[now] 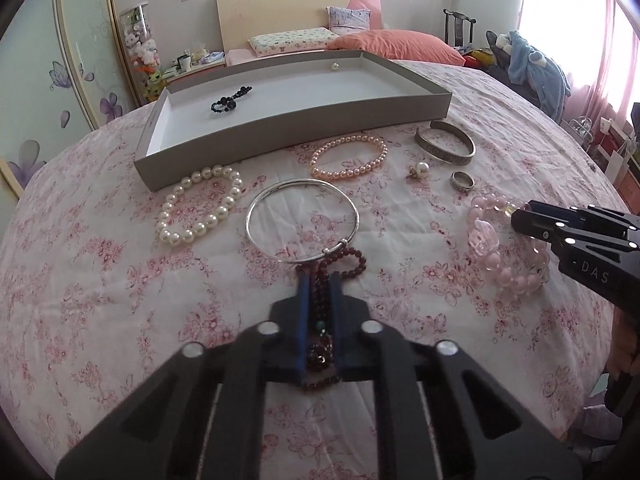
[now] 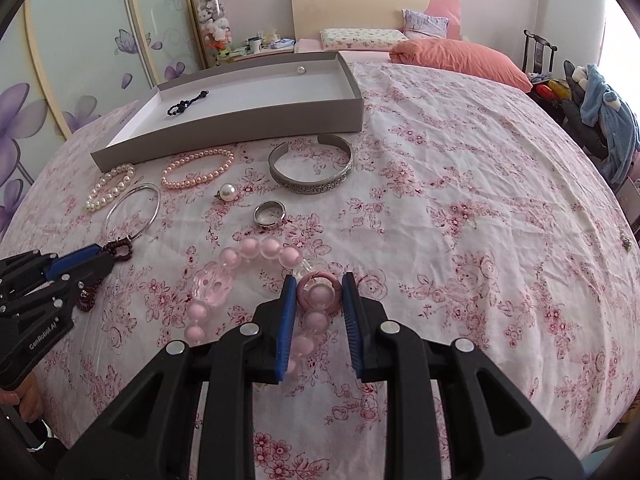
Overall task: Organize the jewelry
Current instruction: 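Grasp the pink crystal bracelet with the right tool while the left tool grasps the dark red beads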
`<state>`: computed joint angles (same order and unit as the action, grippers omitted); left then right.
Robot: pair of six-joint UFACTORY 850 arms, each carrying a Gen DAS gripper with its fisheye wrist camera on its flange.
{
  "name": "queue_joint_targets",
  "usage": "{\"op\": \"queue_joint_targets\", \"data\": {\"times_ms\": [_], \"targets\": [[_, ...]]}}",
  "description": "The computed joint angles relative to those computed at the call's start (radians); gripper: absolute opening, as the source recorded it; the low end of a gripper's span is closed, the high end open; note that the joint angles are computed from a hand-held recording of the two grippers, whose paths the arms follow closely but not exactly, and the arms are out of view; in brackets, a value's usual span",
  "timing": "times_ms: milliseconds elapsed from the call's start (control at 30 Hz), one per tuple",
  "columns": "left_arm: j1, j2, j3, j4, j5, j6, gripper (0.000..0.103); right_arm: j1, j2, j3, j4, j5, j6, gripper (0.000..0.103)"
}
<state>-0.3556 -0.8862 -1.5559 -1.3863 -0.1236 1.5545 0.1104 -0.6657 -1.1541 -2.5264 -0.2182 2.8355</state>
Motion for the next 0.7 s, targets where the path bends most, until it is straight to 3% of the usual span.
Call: {"op": "queue_joint_targets", "data": {"times_ms": [300,467,600,700], "targets": [[0.057,0.022,0.035,-0.090,0.019,0.054,0.009,0.009,-0.005,-0.009,-0.107,0.006,0.096,0.024],[0.073,0.029,0.045,-0.086,0.022,0.038,0.010,0.020,-0.009,-0.014,-0.009,0.000,-0.006,0.025],[0.068,0.032,0.053,-0.204,0.030,0.159,0.016,0.021,-0.010,-0.010,0.011,-0.010,-0.025,0.025],[0.068,0.034,0.057,-0.273,0.023,0.223,0.012,0.024,-0.012,-0.009,0.016,-0.021,-0.036,0.025]]}}
